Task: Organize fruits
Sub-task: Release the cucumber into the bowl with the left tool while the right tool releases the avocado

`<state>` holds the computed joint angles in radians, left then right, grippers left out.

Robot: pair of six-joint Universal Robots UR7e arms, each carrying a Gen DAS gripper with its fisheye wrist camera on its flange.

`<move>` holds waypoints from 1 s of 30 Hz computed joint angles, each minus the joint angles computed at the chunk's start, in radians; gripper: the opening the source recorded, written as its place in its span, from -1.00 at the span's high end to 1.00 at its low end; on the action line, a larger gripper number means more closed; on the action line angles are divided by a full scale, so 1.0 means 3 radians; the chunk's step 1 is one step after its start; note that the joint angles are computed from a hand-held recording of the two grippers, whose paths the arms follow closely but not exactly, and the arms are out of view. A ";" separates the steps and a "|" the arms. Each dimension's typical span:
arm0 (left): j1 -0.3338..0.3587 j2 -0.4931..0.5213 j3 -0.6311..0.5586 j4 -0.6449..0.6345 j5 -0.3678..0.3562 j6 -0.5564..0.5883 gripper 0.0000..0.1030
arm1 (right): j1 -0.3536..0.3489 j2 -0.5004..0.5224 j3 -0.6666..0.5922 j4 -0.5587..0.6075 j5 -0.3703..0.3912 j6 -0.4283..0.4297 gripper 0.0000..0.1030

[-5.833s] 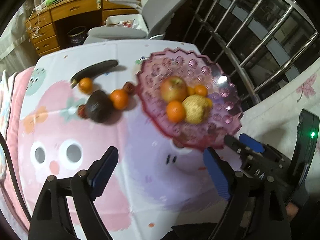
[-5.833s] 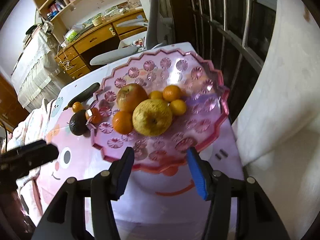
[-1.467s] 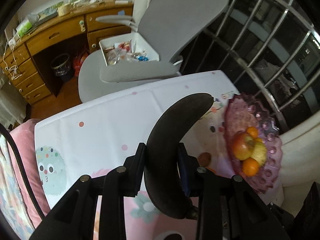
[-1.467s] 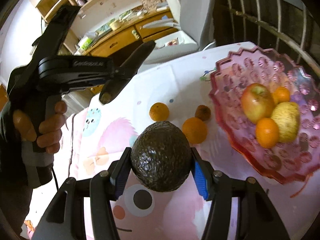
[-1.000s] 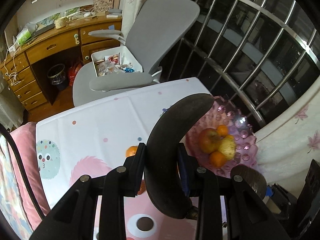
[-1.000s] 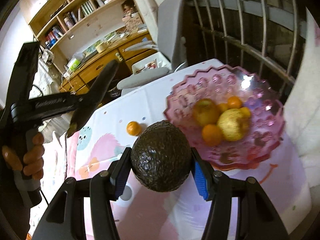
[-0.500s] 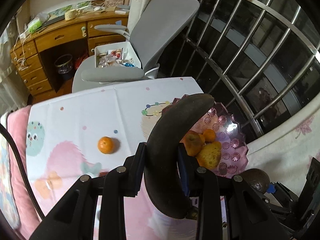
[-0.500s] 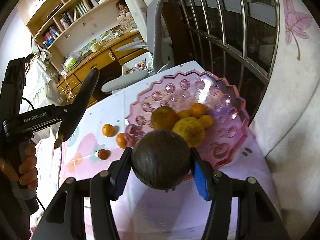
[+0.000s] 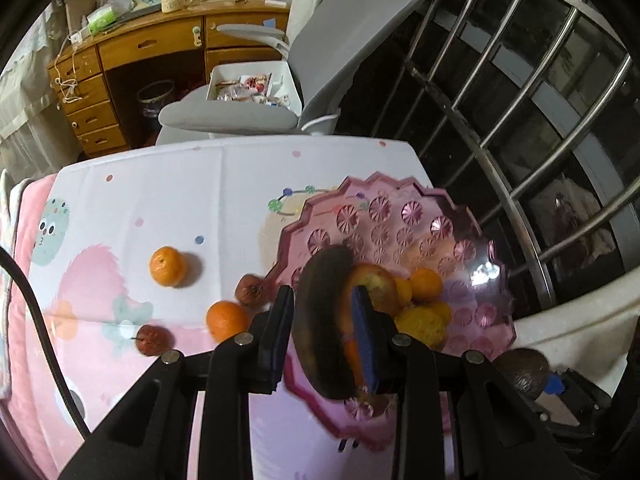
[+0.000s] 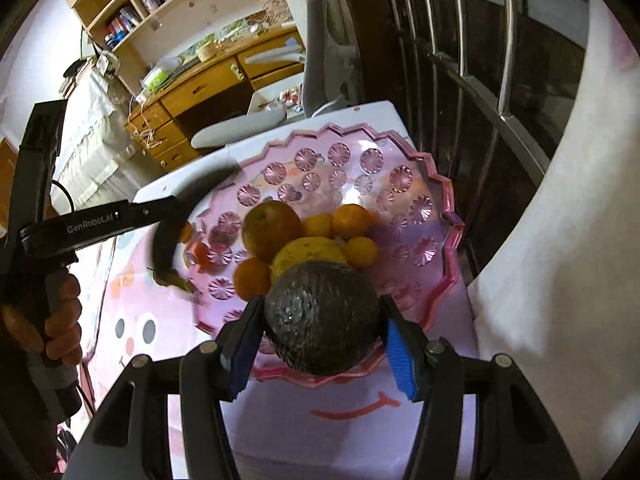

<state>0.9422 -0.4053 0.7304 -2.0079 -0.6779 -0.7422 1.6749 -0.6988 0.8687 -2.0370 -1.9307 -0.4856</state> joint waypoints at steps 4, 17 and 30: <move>0.0021 0.0187 -0.0274 0.0136 0.0047 -0.0057 0.45 | -0.0037 0.0093 -0.0198 0.0222 0.0049 -0.0065 -0.10; -0.0008 -0.0004 0.0016 0.0105 0.0079 -0.0298 0.45 | -0.0021 0.0067 -0.0122 0.0007 0.0082 -0.0208 -0.35; -0.0154 -0.0891 0.1392 -0.0188 -0.0086 -0.0642 0.37 | 0.0106 -0.0282 0.0467 -0.0199 0.0035 0.0353 -0.36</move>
